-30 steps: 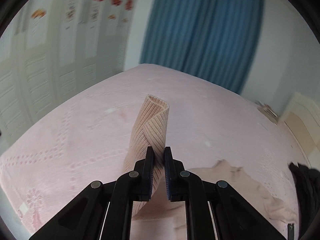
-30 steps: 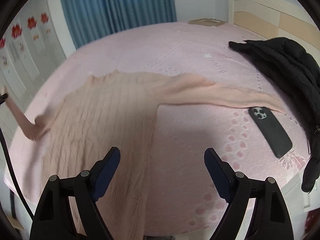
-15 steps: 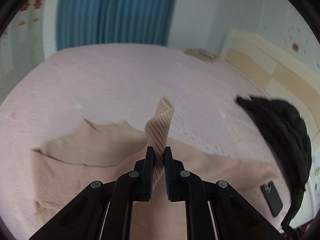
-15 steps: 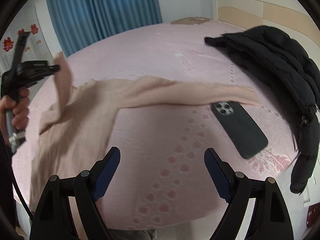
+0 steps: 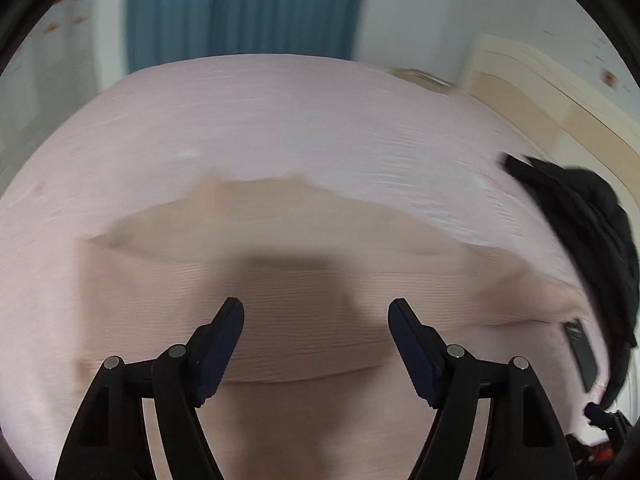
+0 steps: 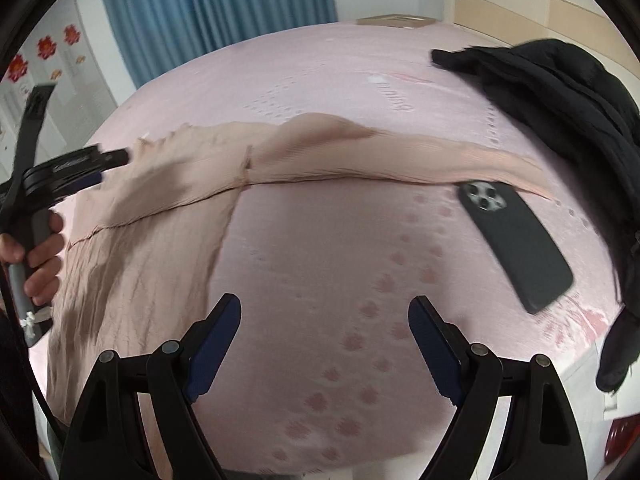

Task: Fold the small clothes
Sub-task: 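Carry the held sleeve across the sweater body with the left tool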

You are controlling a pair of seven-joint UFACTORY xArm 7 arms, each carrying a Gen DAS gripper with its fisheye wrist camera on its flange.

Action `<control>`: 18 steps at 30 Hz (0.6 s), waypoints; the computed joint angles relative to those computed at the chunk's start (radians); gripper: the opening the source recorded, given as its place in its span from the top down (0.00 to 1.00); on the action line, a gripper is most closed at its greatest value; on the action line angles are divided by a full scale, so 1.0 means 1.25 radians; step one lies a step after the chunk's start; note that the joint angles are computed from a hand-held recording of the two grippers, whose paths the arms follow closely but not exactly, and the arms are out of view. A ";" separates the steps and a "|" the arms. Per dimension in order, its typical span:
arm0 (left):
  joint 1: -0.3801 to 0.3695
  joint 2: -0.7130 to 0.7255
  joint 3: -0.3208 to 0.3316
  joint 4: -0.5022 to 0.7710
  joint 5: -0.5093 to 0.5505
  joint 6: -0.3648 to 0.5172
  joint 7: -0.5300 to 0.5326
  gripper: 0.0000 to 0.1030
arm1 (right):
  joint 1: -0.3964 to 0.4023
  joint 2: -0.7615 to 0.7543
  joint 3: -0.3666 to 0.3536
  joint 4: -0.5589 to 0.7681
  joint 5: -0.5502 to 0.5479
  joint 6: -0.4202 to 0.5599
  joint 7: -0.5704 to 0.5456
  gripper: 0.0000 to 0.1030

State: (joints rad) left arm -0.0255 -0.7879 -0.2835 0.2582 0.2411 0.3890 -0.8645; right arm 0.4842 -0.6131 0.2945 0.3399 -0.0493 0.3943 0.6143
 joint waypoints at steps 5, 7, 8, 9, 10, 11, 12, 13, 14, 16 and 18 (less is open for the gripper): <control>0.083 -0.221 0.179 -0.147 -0.018 0.070 0.123 0.30 | -0.016 0.108 0.039 0.058 -0.025 -0.042 0.026 0.18; 0.145 -0.253 0.230 -0.176 -0.013 0.079 0.187 0.31 | -0.026 0.142 0.053 0.077 -0.046 -0.050 0.040 0.18; 0.173 -0.228 0.239 -0.183 -0.016 0.050 0.210 0.31 | -0.036 0.155 0.066 0.086 -0.064 -0.049 0.054 0.18; 0.194 -0.200 0.245 -0.187 -0.022 0.021 0.223 0.31 | -0.049 0.164 0.079 0.094 -0.086 -0.045 0.070 0.18; 0.216 -0.165 0.269 -0.189 -0.029 -0.012 0.247 0.31 | -0.059 0.171 0.087 0.100 -0.106 -0.041 0.085 0.18; 0.225 -0.125 0.275 -0.180 -0.040 -0.041 0.256 0.32 | -0.066 0.178 0.089 0.105 -0.121 -0.036 0.097 0.18; 0.229 -0.085 0.297 -0.178 -0.058 -0.079 0.271 0.39 | -0.070 0.183 0.087 0.108 -0.131 -0.028 0.107 0.18; 0.217 -0.048 0.323 -0.177 -0.080 -0.117 0.288 0.44 | -0.070 0.185 0.082 0.110 -0.137 -0.022 0.115 0.18; 0.196 -0.011 0.352 -0.171 -0.102 -0.148 0.309 0.46 | -0.069 0.183 0.076 0.108 -0.139 -0.015 0.122 0.18; 0.109 0.062 0.429 -0.158 -0.164 -0.213 0.370 0.76 | -0.070 0.174 0.061 0.103 -0.141 -0.001 0.133 0.18; 0.103 0.083 0.420 -0.162 -0.171 -0.259 0.379 0.86 | -0.073 0.163 0.050 0.096 -0.142 0.010 0.141 0.18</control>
